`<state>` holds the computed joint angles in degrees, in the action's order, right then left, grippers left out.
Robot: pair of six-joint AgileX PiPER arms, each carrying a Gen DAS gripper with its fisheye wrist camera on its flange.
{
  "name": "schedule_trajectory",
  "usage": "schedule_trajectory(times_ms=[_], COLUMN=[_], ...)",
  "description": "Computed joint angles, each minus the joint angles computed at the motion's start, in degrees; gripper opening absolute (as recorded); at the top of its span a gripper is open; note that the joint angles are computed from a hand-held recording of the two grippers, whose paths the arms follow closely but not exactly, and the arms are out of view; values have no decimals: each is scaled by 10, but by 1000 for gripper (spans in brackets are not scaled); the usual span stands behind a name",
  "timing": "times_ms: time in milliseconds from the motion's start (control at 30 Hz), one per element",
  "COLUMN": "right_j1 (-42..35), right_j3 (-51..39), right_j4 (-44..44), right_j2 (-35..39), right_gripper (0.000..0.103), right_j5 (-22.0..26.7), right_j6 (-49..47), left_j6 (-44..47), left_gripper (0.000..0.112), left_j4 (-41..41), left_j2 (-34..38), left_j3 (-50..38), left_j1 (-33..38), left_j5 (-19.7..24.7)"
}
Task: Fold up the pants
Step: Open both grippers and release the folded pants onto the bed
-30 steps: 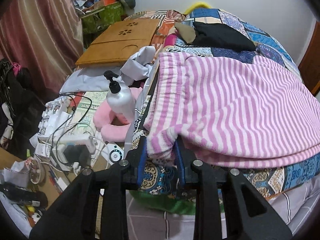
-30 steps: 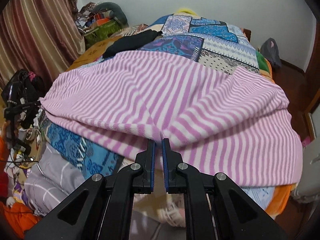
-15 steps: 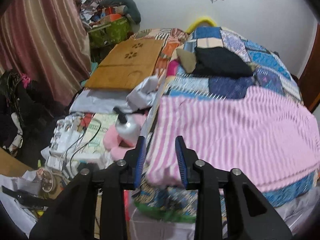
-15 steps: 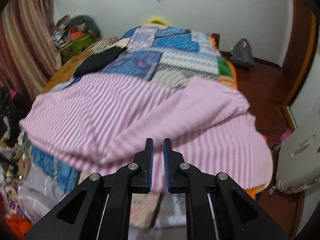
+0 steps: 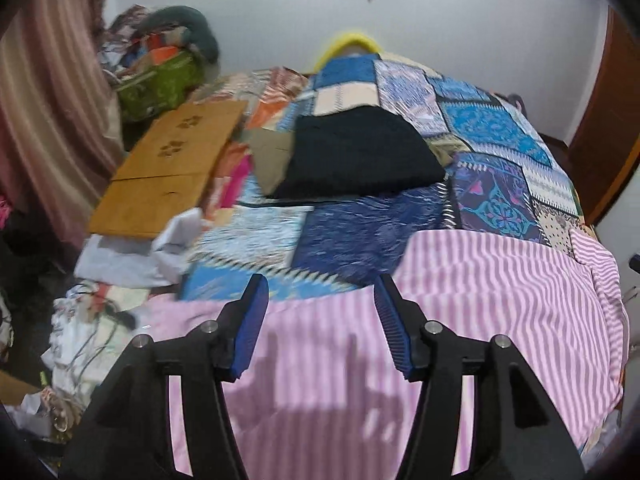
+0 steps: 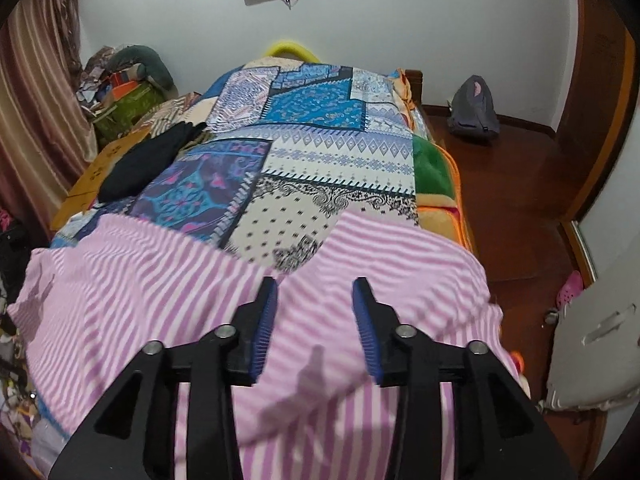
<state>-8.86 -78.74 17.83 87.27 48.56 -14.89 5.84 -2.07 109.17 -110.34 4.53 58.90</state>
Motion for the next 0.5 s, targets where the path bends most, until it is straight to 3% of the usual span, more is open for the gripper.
schedule_trajectory(times_ms=[267,500], right_j1=[13,21], right_j3=[-169,-347], right_j4=[-30,-87], right_j2=[194,350], right_gripper=[45,46], right_j5=[20,101], right_j6=[17,51], left_j6=[-26,-23], left_gripper=[55,55], left_j4=[27,32], left_j2=[139,182], left_j3=[-137,-166], left_j1=[-53,-65], left_j5=[42,52])
